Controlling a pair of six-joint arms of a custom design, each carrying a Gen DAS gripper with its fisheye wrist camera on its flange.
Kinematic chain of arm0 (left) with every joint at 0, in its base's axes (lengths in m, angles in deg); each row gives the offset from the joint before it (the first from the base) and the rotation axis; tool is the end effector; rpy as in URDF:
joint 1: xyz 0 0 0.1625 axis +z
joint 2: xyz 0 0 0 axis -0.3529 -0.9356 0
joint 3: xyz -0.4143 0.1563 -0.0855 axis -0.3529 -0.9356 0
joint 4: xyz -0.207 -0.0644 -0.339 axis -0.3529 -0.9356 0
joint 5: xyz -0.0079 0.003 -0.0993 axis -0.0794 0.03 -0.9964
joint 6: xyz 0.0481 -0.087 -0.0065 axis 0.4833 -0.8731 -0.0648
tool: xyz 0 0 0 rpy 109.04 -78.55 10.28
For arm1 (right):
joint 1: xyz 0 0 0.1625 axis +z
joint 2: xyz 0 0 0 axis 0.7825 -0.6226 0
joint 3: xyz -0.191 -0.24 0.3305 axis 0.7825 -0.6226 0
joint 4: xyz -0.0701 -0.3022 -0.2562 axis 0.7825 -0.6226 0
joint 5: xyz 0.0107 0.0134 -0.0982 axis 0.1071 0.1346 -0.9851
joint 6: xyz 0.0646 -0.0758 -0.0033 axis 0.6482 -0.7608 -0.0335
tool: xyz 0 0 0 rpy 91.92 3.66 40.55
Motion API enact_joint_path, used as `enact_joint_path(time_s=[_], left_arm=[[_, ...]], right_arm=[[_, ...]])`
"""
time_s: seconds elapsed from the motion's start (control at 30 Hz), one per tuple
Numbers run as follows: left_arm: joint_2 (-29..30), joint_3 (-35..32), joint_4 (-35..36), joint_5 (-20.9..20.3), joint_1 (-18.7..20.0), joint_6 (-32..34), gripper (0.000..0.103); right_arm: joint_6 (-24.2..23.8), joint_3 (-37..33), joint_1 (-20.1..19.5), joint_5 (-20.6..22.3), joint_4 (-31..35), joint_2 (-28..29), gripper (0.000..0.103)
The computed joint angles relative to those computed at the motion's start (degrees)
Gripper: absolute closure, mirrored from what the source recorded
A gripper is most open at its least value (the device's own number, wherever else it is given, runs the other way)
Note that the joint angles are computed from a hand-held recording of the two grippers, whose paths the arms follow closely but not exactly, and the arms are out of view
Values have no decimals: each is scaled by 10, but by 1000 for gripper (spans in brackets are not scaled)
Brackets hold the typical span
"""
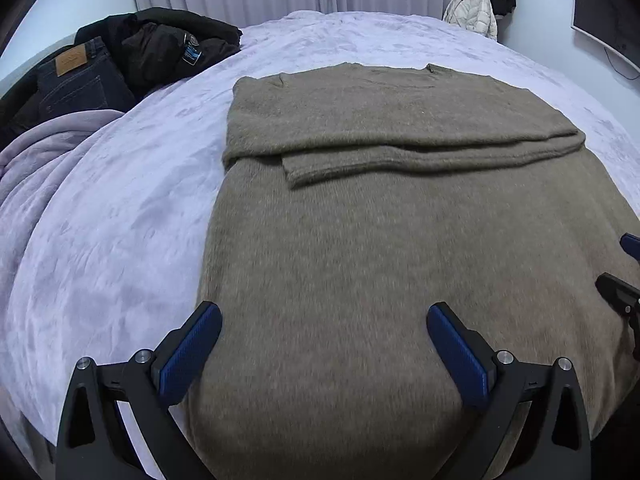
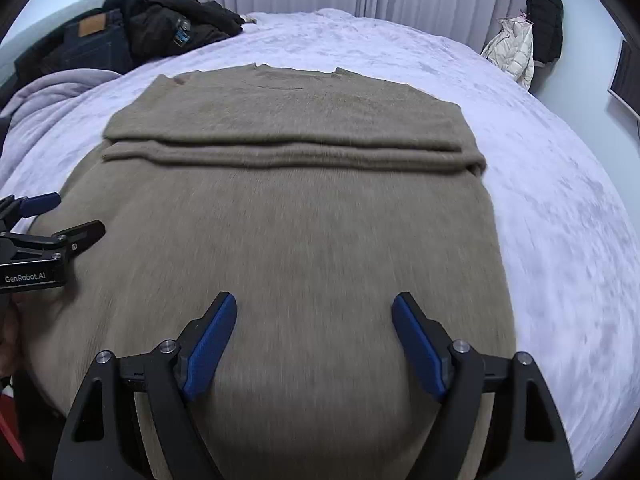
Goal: Fold small clothes
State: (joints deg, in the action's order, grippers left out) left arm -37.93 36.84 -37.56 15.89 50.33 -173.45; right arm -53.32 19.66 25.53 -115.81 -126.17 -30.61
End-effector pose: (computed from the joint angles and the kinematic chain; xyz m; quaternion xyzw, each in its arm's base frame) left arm -0.4211 -0.4884 -0.0789 -0.0362 0.8309 -0.3334 0.4439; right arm -0.0197 -0.5671 0.3883 0.3886 -0.8569 0.1659 0.2951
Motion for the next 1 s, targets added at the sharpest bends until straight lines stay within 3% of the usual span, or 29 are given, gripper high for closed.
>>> enact_joint_path(time_s=[0.13,0.27,0.37,0.43,0.5,0.57,0.67,0.7,0.77,1.0], left_arm=[[-3,7,42,-15,-19,-33,0],[-17,6,56,-39,-27,-57,0],[-6,-27,74,-12,-37,-51,0],[8,-61,77,14,-34,-23,0],[17,-80,31,33,-23,24,0],[29,-100,-14,12,2,64,0],[44,-113,-18,-60,34,54,0],[45,-99,-32,-64,34,45,0],[43,-64,-50,-28,11,5,0],[48,-47,-2,-50,-34,-76,0]], right_arm=[[-86,38,-39,49,-8,-47,19],[-132,61,-65,77,-5,-80,19],[-105,46,-41,47,21,-77,18],[-81,35,-25,62,31,-68,18],[-72,28,-9,74,17,-50,18],[-52,8,17,51,9,-15,18],[25,-41,41,-32,79,34,18],[36,-46,40,-44,86,41,19],[15,-20,26,-14,54,25,18],[-67,66,-42,75,-8,-53,18]])
